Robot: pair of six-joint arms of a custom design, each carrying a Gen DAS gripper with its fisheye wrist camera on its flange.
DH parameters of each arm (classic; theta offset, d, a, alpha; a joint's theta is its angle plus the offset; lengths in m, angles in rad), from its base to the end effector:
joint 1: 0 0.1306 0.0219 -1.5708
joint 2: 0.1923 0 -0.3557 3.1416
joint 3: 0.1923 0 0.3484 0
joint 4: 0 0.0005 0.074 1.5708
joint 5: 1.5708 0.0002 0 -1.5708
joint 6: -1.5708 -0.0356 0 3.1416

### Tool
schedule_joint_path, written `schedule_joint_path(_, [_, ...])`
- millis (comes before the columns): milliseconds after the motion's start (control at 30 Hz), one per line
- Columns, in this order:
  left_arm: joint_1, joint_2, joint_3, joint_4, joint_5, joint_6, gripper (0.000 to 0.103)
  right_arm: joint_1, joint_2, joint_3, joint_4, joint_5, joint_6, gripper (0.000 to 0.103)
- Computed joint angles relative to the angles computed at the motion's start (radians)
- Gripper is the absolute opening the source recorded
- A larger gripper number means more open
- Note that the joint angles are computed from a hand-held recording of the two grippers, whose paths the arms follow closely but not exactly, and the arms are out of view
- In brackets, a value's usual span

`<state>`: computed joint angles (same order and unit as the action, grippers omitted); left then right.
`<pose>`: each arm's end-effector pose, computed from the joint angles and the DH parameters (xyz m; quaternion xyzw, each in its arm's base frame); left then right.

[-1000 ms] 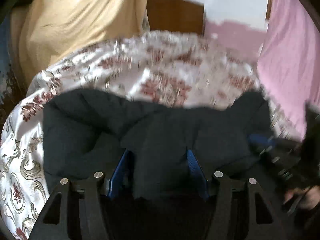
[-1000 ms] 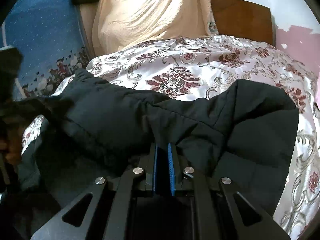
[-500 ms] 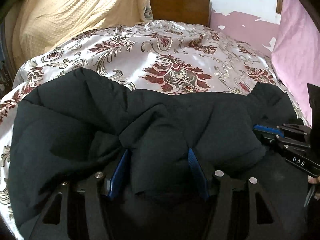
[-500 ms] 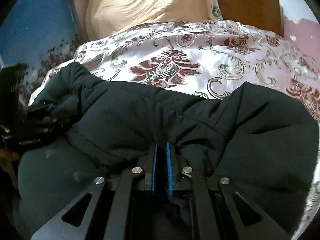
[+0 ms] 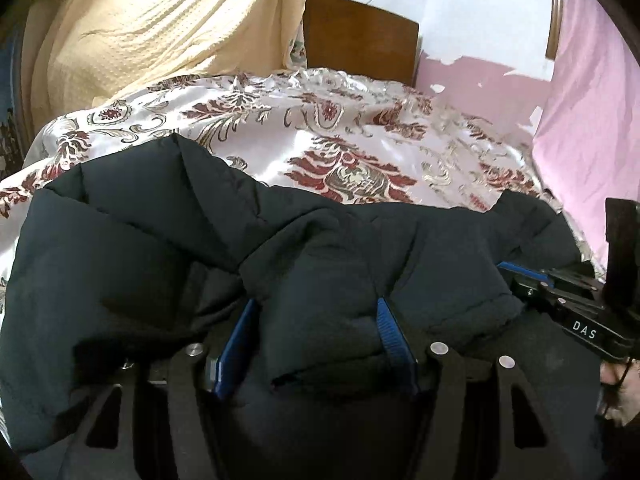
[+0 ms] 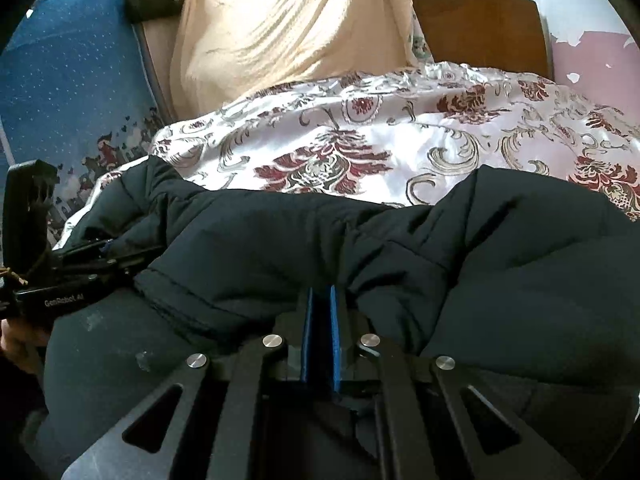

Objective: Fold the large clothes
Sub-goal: 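Open both grippers and release the folded hem onto the jacket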

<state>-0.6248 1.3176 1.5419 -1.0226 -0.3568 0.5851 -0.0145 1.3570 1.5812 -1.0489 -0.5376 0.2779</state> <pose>0.3433 -0.2329 0.4861 -0.0487 0.9128 -0.0756 0.3984 0.4250 0.0116 0.4867 -0.2138 0.8773 0.1935 0.3836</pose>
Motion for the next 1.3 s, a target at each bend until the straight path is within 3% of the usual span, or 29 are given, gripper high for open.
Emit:
schedule_joint_path(267, [-0.006,-0.017,-0.012,0.022,-0.005,0.000,0.077,-0.003,-0.022,-0.010,0.023,-0.014,0.015,0.015])
schedule_joint_path(367, [-0.007,-0.026,-0.018,0.033,-0.004,0.003,0.080,-0.019,-0.021,-0.006,0.014,-0.073,0.019,0.025])
schedule_joint_path(467, [-0.016,-0.046,-0.033,0.049,-0.024,0.012,0.082,-0.017,-0.039,-0.024,0.034,-0.068,0.019,0.030])
schedule_joint_path(500, [-0.029,-0.050,-0.032,0.046,-0.066,0.016,0.082,-0.013,-0.054,-0.038,0.054,-0.053,0.015,0.034])
schedule_joint_path(567, [-0.058,-0.053,-0.022,0.037,-0.157,0.015,0.086,-0.002,-0.103,-0.085,0.129,0.000,0.002,0.059])
schedule_joint_path(600, [-0.074,-0.055,-0.020,0.040,-0.202,0.009,0.088,0.004,-0.124,-0.104,0.162,0.029,-0.004,0.089])
schedule_joint_path(633, [-0.091,-0.057,-0.017,0.044,-0.256,0.004,0.091,0.008,-0.149,-0.127,0.203,0.060,-0.012,0.100])
schedule_joint_path(700, [-0.113,-0.047,0.002,0.022,-0.330,0.006,0.095,0.007,-0.181,-0.152,0.251,0.073,-0.016,0.100])
schedule_joint_path(800, [-0.114,-0.023,0.035,-0.028,-0.358,0.019,0.096,0.008,-0.178,-0.143,0.251,0.099,-0.020,0.100])
schedule_joint_path(900, [-0.090,-0.005,0.059,-0.094,-0.310,0.061,0.100,-0.005,-0.170,-0.131,0.247,0.097,-0.039,0.100])
schedule_joint_path(1067, [-0.061,-0.024,0.031,-0.090,-0.239,0.095,0.102,-0.038,-0.199,-0.166,0.323,0.081,-0.112,0.100])
schedule_joint_path(1167, [-0.059,-0.010,0.041,-0.111,-0.234,0.097,0.103,-0.024,-0.181,-0.148,0.303,0.176,-0.126,0.100])
schedule_joint_path(1233, [-0.054,-0.008,0.042,-0.118,-0.220,0.102,0.103,0.000,-0.144,-0.108,0.232,0.280,-0.107,0.100])
schedule_joint_path(1300, [-0.050,-0.007,0.039,-0.119,-0.211,0.105,0.103,0.011,-0.113,-0.080,0.178,0.319,-0.094,0.100])
